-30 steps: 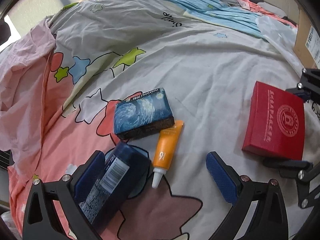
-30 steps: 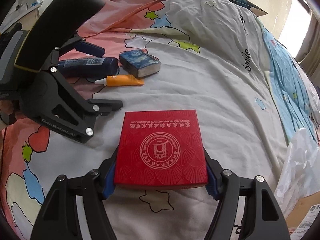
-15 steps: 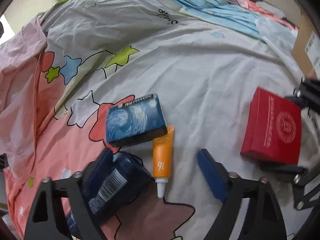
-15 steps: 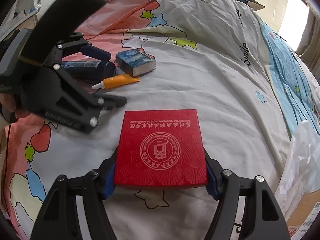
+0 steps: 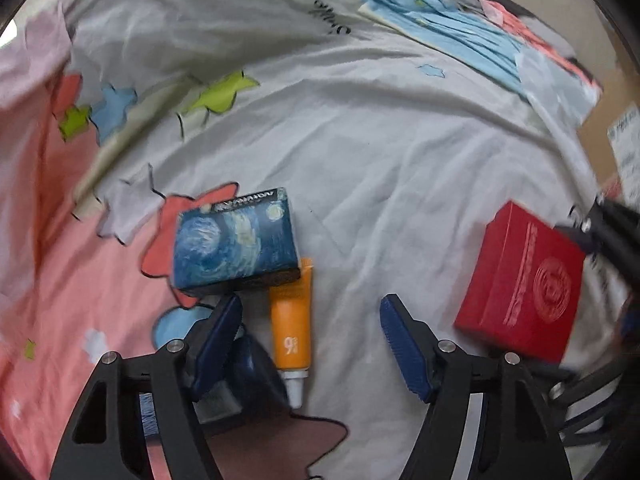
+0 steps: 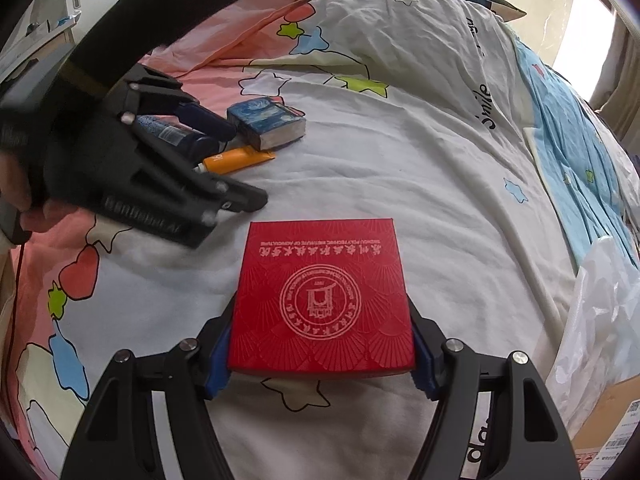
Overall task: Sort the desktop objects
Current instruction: 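Lower the left tool to the orange sunscreen tube and grasp it while the right tool holds the red box, then carry the red box and orange tube with both tools over the cardboard box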
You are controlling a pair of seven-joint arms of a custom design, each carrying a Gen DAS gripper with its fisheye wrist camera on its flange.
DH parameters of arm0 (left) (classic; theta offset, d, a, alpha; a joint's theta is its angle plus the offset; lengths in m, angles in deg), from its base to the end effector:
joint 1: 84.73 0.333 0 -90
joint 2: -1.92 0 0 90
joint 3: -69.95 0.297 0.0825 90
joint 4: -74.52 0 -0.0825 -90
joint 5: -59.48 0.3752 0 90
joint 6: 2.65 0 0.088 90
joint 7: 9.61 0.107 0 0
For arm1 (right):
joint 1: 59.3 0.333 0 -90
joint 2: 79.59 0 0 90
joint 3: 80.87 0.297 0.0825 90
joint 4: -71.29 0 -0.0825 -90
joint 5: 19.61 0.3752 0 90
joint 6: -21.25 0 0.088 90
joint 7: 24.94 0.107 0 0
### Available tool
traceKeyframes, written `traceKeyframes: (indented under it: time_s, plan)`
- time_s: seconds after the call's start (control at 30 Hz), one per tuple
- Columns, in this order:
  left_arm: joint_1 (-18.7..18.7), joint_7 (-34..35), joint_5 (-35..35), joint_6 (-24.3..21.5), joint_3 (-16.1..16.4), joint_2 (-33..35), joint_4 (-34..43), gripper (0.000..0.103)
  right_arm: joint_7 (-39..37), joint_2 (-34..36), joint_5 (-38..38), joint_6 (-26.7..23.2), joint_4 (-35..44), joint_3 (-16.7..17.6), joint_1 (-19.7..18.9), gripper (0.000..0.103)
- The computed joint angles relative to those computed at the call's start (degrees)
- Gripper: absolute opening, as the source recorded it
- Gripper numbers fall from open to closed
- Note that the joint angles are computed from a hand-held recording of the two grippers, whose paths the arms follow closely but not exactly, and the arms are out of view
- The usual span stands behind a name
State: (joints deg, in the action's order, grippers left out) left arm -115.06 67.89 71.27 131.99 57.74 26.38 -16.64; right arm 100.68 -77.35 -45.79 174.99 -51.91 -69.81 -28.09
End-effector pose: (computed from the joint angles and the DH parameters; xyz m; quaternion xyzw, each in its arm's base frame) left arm 0.5234 -0.4491 0.4145 -0.4550 0.8730 -0.1498 0.0921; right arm 0.4158 0.3957 0.4216 -0.8198 0.5002 -0.1678 0.2226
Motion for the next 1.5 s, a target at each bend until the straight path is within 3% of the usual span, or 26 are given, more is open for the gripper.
traceKeyframes:
  time_s: [0.2, 0.27, 0.3, 0.37, 0.87, 1.27, 1.5]
  plan:
    - [0.2, -0.3, -1.6, 0.1, -0.2, -0.2, -0.3, 0.070, -0.1, 0.4, 0.0, -0.8, 0.7, 0.0, 0.1, 0.067]
    - [0.2, 0.4, -1.5, 0.8, -0.6, -0.8, -1.1, 0.051, 0.1, 0.4, -0.1, -0.6, 0.6, 0.0, 0.1, 0.067]
    - [0.0, 0.6, -1.1, 1.0, -0.6, -1.1, -1.3, 0.046, 0.0, 0.4, 0.2, -0.4, 0.5, 0.0, 0.1, 0.067]
    - [0.4, 1.5, -2.0, 1.5, -1.1, -1.6, -1.9, 0.019, -0.1, 0.4, 0.4, -0.1, 0.3, 0.0, 0.0, 0.067]
    - [-1.1, -2.6, 2.1, 2.4, -2.3, -10.9, -12.0, 0.019, -1.3, -1.7, 2.0, 2.6, -2.2, 0.3, -0.2, 0.067]
    - [1.0, -8.1, 1.0, 4.7, -6.7, -24.4, -25.6, 0.019, 1.9, -5.9, 4.1, 4.6, -5.6, 2.4, 2.1, 0.067]
    - [1.9, -10.2, -0.9, 5.8, -9.3, -31.7, -32.1, 0.019, 6.6, -9.9, 0.2, 1.4, -6.6, 4.9, 3.8, 0.067]
